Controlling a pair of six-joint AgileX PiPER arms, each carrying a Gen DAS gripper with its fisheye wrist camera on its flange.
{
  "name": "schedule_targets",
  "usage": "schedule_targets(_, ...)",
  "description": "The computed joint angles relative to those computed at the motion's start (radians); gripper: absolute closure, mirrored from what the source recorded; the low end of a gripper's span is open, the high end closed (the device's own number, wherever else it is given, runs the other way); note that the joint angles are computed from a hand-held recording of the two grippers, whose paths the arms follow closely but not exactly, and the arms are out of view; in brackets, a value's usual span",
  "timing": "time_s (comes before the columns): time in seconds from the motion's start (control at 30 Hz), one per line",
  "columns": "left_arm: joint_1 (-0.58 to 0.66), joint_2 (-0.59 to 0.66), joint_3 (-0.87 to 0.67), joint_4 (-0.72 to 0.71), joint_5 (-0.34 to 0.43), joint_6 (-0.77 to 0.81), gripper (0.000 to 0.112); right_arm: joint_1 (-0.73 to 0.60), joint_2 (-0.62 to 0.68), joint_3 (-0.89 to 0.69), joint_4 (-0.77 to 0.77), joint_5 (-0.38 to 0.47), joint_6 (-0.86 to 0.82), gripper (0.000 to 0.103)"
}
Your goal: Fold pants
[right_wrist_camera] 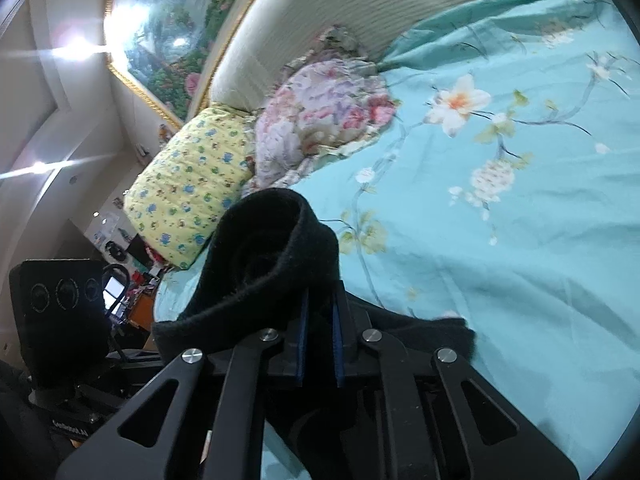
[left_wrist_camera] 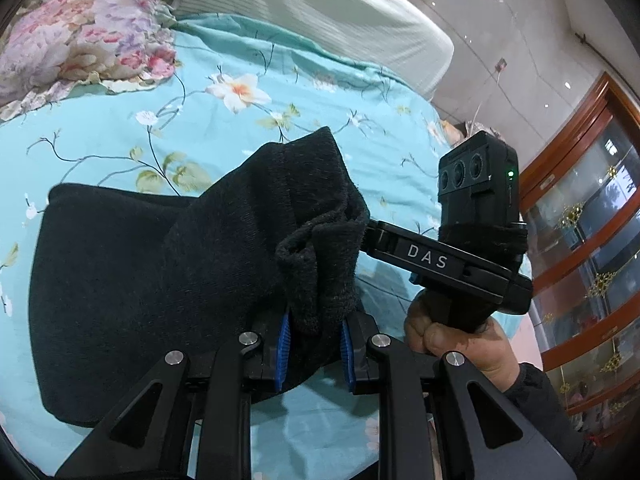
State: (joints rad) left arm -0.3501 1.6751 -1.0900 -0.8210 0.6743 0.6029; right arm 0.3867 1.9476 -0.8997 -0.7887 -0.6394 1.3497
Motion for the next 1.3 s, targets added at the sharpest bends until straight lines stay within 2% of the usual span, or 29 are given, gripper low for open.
schedule_targets(0.1,-0.018,0.018,-0.014,0.023,-0.009,-0.018,0.082,0.006,-0.017,0.025,0.033,0.048,-0.016,0.091)
schedule_targets(0.17,-0.013,0.027,-0.014,-0.005,-0.001,0.005,0.066,0.009,-0.037,0.047,0.064,0.078,-0.028,0.091)
schedule_targets(0.27,-0.001,0.034,-0.015,-0.043,0.022,0.031,0.061,0.018,-0.083,0.094,0.171,0.136,-0.091,0.091)
schedule_targets(0.37,0.011,0.031,-0.010,-0.061,0.035,0.053,0.059,0.012,-0.111,0.134,0.231,0.145,-0.111,0.089)
schedule_targets(0.43,0.023,0.023,-0.003,-0.076,0.046,0.066,0.058,0.010,-0.126,0.152,0.250,0.144,-0.108,0.079)
schedule_targets(0.5,0.036,0.020,-0.001,-0.090,0.060,0.075,0.058,0.022,-0.144,0.165,0.292,0.162,-0.131,0.049)
schedule_targets(0.53,0.045,0.015,0.002,-0.097,0.068,0.083,0.058,0.029,-0.152,0.171,0.320,0.164,-0.154,0.045)
schedule_targets(0.6,0.056,0.005,0.004,-0.100,0.077,0.087,0.057,0.044,-0.166,0.182,0.366,0.159,-0.192,0.043)
schedule_targets(0.73,0.094,-0.020,0.014,-0.114,0.100,0.106,0.054,0.077,-0.191,0.180,0.429,0.206,-0.229,0.039)
schedule_targets(0.87,0.141,-0.036,0.016,-0.118,0.119,0.113,0.053,0.127,-0.216,0.171,0.556,0.268,-0.323,0.023)
schedule_targets(1.0,0.190,-0.044,0.017,-0.109,0.129,0.114,0.053,0.172,-0.234,0.153,0.686,0.335,-0.410,0.017)
schedule_targets(1.17,0.254,-0.045,0.027,-0.124,0.143,0.132,0.051,0.223,-0.239,0.122,0.878,0.387,-0.563,0.016)
schedule_targets(1.3,0.295,-0.051,0.036,-0.128,0.148,0.144,0.048,0.257,-0.238,0.089,1.095,0.429,-0.768,0.015)
